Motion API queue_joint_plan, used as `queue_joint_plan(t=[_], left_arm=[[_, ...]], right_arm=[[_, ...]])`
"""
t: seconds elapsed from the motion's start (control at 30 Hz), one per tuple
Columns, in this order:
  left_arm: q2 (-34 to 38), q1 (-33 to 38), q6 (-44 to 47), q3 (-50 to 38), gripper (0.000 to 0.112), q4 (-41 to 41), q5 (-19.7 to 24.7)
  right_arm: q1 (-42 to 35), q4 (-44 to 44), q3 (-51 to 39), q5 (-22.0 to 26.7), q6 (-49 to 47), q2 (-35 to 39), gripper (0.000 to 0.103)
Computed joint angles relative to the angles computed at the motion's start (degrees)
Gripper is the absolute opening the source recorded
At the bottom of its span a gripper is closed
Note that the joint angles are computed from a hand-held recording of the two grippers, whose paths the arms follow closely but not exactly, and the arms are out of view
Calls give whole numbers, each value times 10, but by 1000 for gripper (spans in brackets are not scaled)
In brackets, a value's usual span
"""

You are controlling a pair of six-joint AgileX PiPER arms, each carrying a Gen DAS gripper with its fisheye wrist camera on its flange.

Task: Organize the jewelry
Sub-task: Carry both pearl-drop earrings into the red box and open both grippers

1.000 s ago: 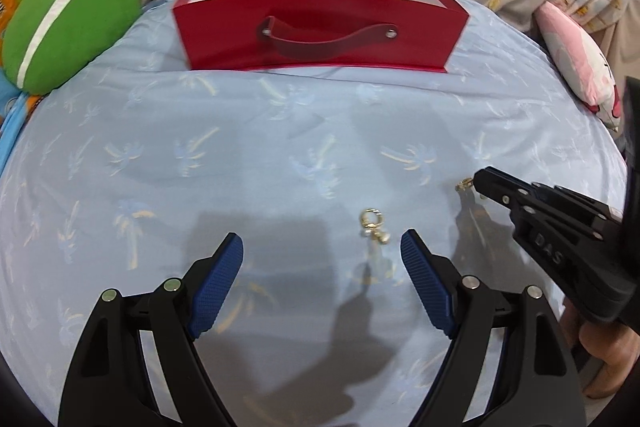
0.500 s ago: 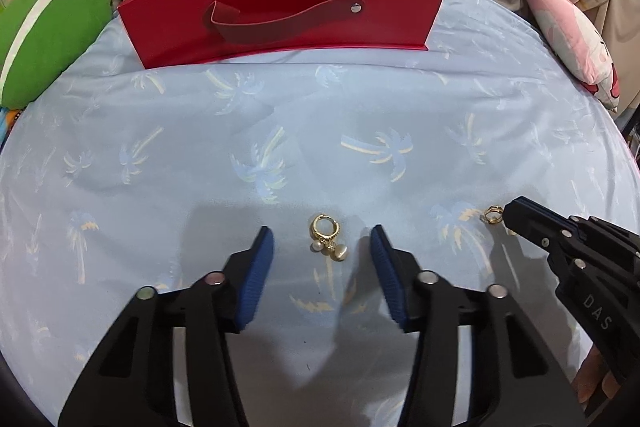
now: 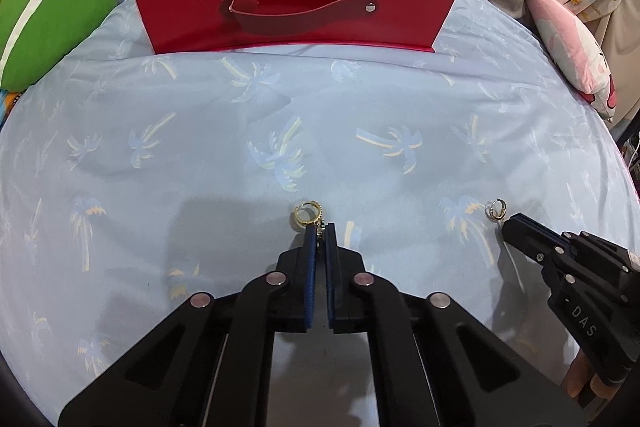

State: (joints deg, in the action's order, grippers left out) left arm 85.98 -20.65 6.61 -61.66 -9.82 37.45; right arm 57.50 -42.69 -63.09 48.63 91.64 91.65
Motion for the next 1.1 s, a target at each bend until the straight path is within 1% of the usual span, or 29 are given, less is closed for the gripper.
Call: queue_joint_plan(t=[0.07,0.13,0.27,0.33,0.4,0.43,0.47,0.87,1.0,1.1], left_arm=[[-1,-1,-5,1,3,3,0],[-2,-5,-11,2,3,10,-2],[-1,-7,-16,1,3,16,-2],[-1,-7,-16,1,3,17,-2],[0,-7,-17,1,3,18,-2],[-1,-7,-17,1,3,18,-3],[-1,-7,-17,2,3,18,-3],[-13,21,28,8,3,-34,8],[-31,49,70,9,3,-82,28],[-51,67,87,12,3,-96,41]], right_arm=[[1,-7,0,4,4,-1,22],[0,-11,-7,8,1,5,28],[-15,4,-20,-4,-29,21,28],[-15,2,-30,2,-35,30,28],[-14,3,-38,8,-40,37,23],[-14,4,-39,8,-40,39,15],[-16,5,-39,6,-41,38,12],[0,-11,-16,5,0,9,12],[8,-16,-14,9,6,-1,12],[15,-21,-16,12,10,-6,12]])
